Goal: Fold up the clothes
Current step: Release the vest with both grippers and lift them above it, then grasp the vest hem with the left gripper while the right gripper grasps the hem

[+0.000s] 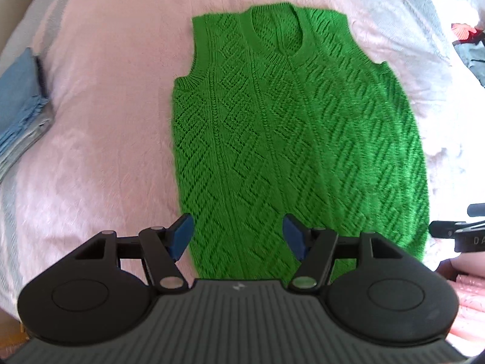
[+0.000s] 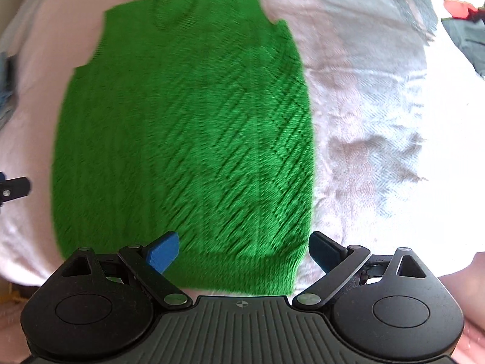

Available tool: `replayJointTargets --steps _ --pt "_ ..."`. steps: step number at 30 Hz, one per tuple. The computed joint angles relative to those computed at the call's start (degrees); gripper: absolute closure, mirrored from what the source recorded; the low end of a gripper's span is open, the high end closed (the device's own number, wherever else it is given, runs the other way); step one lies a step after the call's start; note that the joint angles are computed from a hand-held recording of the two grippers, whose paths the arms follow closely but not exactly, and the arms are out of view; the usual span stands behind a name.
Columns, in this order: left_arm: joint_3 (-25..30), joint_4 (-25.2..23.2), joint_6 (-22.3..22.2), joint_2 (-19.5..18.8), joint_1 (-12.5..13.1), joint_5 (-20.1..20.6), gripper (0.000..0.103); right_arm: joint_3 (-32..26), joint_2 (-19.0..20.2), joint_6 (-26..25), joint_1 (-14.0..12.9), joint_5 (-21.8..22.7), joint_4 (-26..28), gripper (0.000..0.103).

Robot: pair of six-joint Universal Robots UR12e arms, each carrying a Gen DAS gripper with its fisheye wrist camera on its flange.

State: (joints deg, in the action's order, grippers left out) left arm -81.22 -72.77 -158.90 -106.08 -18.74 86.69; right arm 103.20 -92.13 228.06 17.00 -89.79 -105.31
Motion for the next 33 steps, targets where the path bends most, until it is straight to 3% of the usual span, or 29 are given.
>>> replayJointTargets --steps 4,10,13,17,22,25,27,28,31,32,33 --pt "2.3 0.7 2.5 -4.1 0.7 -0.9 0.042 1.4 1.6 -0.3 -2.2 -0.9 -2.7 0.008" --pt "8.2 4.7 5.3 -11.9 1.8 -3.4 0.042 3.2 4.4 -6.1 -6.8 -3.4 -16.1 0.008" --pt "12.9 6.5 6.9 -16.5 2.3 -7.0 0.042 2.8 7.1 -13.0 -9.3 -4.3 -22.7 0.008" --pt "21.5 7.9 12.4 -23.3 2.8 -13.9 0.042 1.0 11.5 -26.2 -12.3 -5.7 -31.2 0.009" --pt "34.5 3.8 23.2 -31.8 2.3 -20.2 0.043 -1.6 16.3 -41.8 -15.5 -3.1 -41.8 0.009" --pt "41.6 -2.1 31.3 -35.9 1.9 -21.8 0.043 -3.7 18.7 -48.5 -16.5 -1.0 -42.4 0.009" --pt "44.9 -4.9 35.1 -37.9 1.6 -21.3 0.043 -5.3 20.1 -51.9 -16.8 -0.1 -40.5 0.023" --pt "46.4 -6.2 36.1 -38.9 1.5 -21.1 0.043 -6.1 20.7 -53.4 -17.0 0.7 -39.1 0.029" --pt "51.0 -10.8 36.1 -41.5 1.5 -22.1 0.049 -7.0 21.5 -56.4 -17.5 1.7 -36.3 0.029" --pt "52.4 -12.4 35.6 -42.3 1.6 -22.7 0.051 -7.2 21.9 -56.4 -17.4 1.8 -35.7 0.036" --pt "53.9 -14.1 35.0 -43.1 1.6 -23.4 0.061 -7.2 21.9 -55.9 -17.7 3.0 -35.2 0.051"
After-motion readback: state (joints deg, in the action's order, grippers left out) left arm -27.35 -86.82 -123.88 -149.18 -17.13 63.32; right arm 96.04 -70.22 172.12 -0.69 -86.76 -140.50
